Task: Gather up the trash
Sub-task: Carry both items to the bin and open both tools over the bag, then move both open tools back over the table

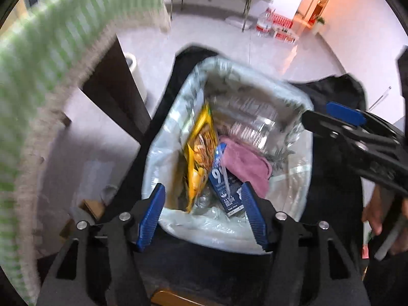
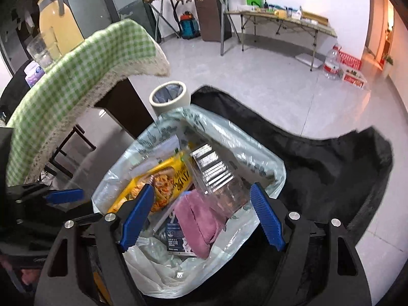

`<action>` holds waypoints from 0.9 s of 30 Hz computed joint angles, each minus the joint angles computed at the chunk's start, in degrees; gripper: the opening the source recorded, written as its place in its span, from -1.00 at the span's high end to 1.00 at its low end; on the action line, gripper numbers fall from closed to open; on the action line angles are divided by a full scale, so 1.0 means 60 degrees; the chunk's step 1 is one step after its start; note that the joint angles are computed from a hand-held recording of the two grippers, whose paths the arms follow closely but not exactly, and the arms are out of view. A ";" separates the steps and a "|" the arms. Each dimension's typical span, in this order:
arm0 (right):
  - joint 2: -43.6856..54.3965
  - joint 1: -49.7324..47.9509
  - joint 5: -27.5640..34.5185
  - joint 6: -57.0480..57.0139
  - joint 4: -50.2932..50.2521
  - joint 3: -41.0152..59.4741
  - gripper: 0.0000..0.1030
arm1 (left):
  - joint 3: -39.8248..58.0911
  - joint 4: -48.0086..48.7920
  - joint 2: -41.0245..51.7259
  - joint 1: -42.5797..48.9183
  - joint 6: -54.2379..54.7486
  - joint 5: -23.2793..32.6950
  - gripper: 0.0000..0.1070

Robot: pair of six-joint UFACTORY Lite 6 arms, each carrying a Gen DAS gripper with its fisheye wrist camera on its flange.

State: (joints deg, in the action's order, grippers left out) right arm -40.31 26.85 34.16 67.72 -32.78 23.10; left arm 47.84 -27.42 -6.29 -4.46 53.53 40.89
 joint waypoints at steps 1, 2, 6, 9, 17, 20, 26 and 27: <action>-0.0060 0.0112 0.0182 0.0075 -0.0070 0.0134 -0.45 | 0.0043 -0.0118 -0.0366 0.0218 0.0153 0.0254 -0.11; -0.0171 0.0422 0.0561 0.0328 -0.0265 0.0368 -0.45 | 0.0161 -0.0518 -0.0786 0.0758 0.0648 0.0702 -0.12; -0.0022 0.1871 0.2302 0.1403 -0.1311 0.1471 -0.45 | 0.1244 -0.1492 -0.1173 0.2597 0.1452 0.2127 -0.15; 0.0241 0.3014 0.3478 0.2025 -0.1989 0.2420 -0.45 | 0.2254 -0.2344 -0.1227 0.4082 0.2052 0.3170 -0.34; 0.1997 0.5705 0.5312 0.3573 -0.3955 0.5348 -0.57 | 0.4571 -0.4109 -0.0609 0.8339 0.4066 0.6406 -0.63; 0.2787 0.6295 0.5067 0.4104 -0.4487 0.6298 -0.58 | 0.5924 -0.4726 0.0417 1.0259 0.4392 0.7493 -0.64; 0.5530 0.7271 0.4840 0.4280 -0.5276 0.9199 -0.66 | 0.9226 -0.5194 0.2926 1.2379 0.3917 0.8363 -0.66; 0.5866 0.7367 0.4729 0.4360 -0.5369 0.9547 -0.70 | 1.0097 -0.5394 0.3613 1.2779 0.3644 0.8529 -0.66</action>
